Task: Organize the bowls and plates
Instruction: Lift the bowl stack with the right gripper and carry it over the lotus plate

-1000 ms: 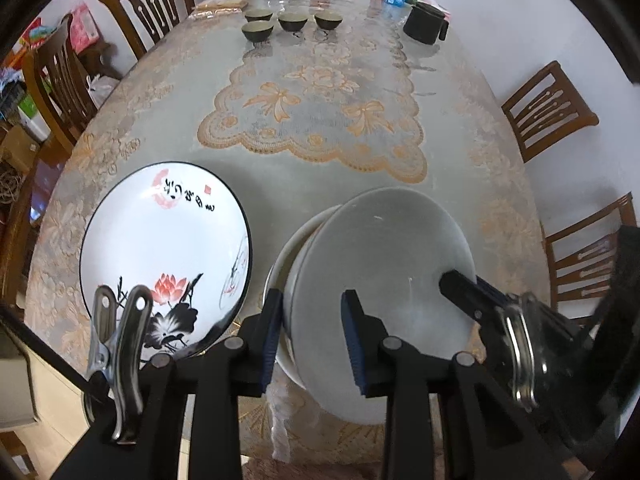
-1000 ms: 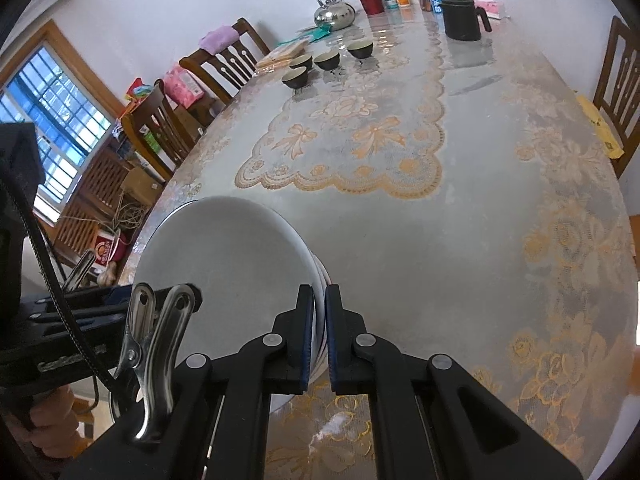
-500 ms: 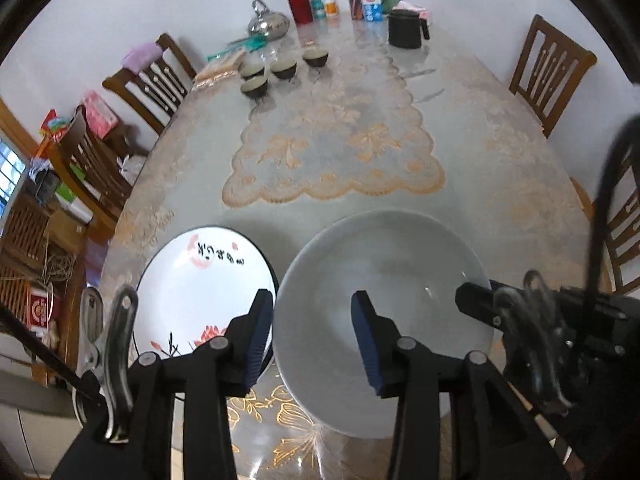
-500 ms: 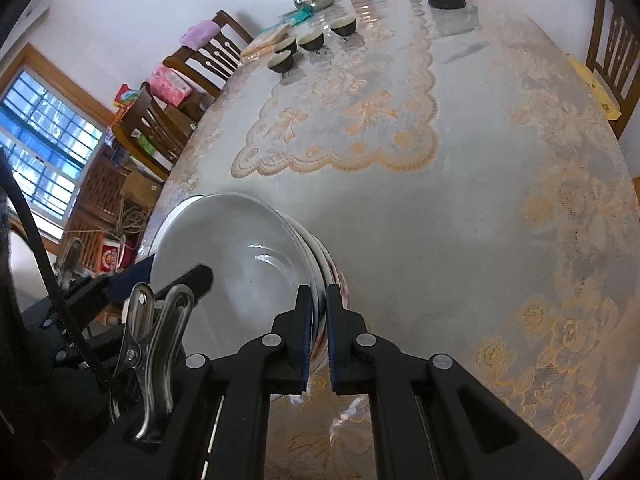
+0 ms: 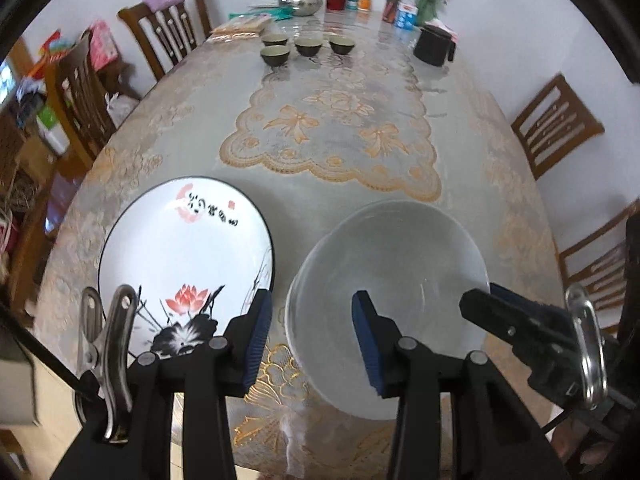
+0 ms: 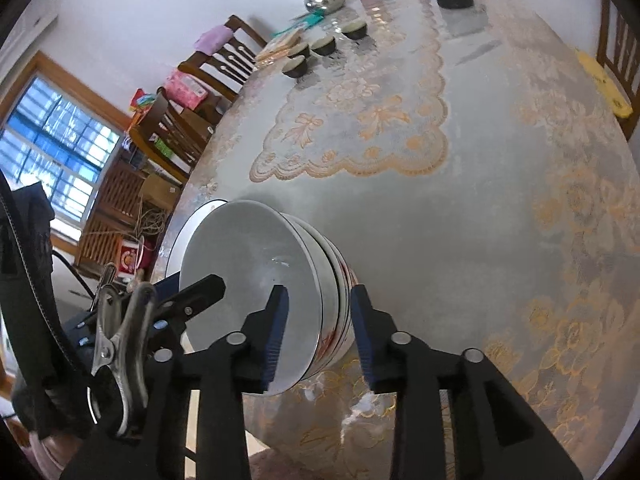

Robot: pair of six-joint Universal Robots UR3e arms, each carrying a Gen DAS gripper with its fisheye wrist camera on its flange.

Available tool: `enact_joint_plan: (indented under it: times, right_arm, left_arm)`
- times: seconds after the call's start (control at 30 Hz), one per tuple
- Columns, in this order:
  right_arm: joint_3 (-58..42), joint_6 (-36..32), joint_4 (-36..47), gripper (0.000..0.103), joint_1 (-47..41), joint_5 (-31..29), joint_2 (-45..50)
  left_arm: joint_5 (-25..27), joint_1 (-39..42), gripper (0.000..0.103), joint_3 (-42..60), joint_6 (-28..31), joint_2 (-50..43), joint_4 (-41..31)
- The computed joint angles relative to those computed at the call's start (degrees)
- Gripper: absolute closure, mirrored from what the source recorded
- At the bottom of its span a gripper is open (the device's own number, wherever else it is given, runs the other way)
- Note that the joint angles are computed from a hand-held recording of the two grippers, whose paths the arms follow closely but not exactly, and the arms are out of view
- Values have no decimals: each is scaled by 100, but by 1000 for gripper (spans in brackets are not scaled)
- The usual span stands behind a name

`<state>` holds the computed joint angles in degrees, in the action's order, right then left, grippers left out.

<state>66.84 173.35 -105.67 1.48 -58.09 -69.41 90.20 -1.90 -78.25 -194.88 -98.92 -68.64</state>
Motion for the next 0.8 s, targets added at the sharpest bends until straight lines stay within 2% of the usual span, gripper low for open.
enact_joint_plan:
  times: [0.07,0.23,0.37,0.47,0.8]
  right_arm:
    - [37,-157,9,59,-18,62,-51]
    - [36,-248,88,51,-62,108,3]
    - [-57,-217,208,51,-132,238,161]
    - [-278,-316,429,50,-127,319,349]
    - [-1582,-713,1139,50,175,50,1277]
  left_arm:
    - [-147,133,60,-158,-48,180,5]
    - [-439,381,59,-555,-151,601,-40]
    - [-692,494,59,-804,-240,803,-85]
    - [-683,439,60,-918,-292,857,-98]
    - [-758,331,59,-1255,-602,826,91]
